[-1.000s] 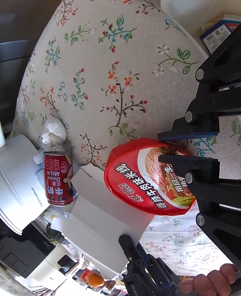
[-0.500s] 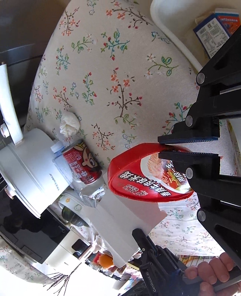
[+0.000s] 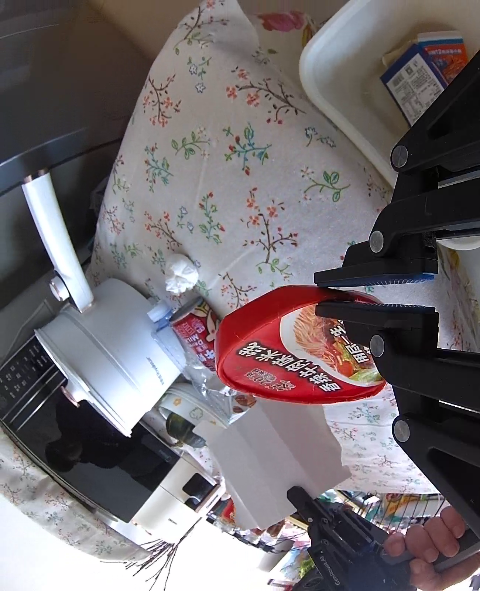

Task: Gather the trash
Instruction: 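Carry the red bowl into the white bin with the right tool while the left tool carries the carton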

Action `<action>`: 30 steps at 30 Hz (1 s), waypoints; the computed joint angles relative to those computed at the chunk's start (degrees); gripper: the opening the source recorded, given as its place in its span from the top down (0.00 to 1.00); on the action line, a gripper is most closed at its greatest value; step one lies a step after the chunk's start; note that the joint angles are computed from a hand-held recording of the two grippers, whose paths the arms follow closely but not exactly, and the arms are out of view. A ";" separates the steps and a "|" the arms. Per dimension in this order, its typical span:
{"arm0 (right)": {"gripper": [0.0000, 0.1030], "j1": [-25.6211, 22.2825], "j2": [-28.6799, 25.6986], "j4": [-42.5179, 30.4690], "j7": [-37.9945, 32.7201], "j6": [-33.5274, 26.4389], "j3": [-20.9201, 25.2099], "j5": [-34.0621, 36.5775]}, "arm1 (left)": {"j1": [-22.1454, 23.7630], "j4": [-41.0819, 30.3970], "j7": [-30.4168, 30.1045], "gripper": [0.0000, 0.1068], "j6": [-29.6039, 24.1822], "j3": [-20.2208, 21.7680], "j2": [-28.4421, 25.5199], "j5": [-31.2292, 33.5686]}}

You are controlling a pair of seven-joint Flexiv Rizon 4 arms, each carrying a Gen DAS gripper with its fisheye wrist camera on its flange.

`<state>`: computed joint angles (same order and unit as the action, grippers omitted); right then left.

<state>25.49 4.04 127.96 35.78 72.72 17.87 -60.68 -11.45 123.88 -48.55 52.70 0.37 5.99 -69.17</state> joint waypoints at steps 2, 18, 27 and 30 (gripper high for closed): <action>0.94 -0.05 1.16 0.67 -0.17 -0.51 0.31 1.06 | -0.27 0.11 0.68 1.00 -0.35 -0.05 0.22 -0.84; 0.94 0.23 16.25 7.04 -7.87 -13.87 7.15 21.32 | -3.92 2.57 5.22 1.00 -4.17 -0.91 4.45 -2.18; 0.94 4.18 20.28 9.36 -15.79 -18.09 8.06 39.37 | -7.35 3.48 7.18 1.00 -3.30 -1.93 5.31 -1.79; 0.94 5.52 20.45 9.23 -18.24 -19.07 8.08 43.37 | -8.03 3.75 7.37 1.00 -3.04 -2.10 5.28 -1.28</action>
<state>31.01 24.49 137.19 17.53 53.65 25.96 -17.31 -19.48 127.63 -41.18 49.65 -1.73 11.27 -70.45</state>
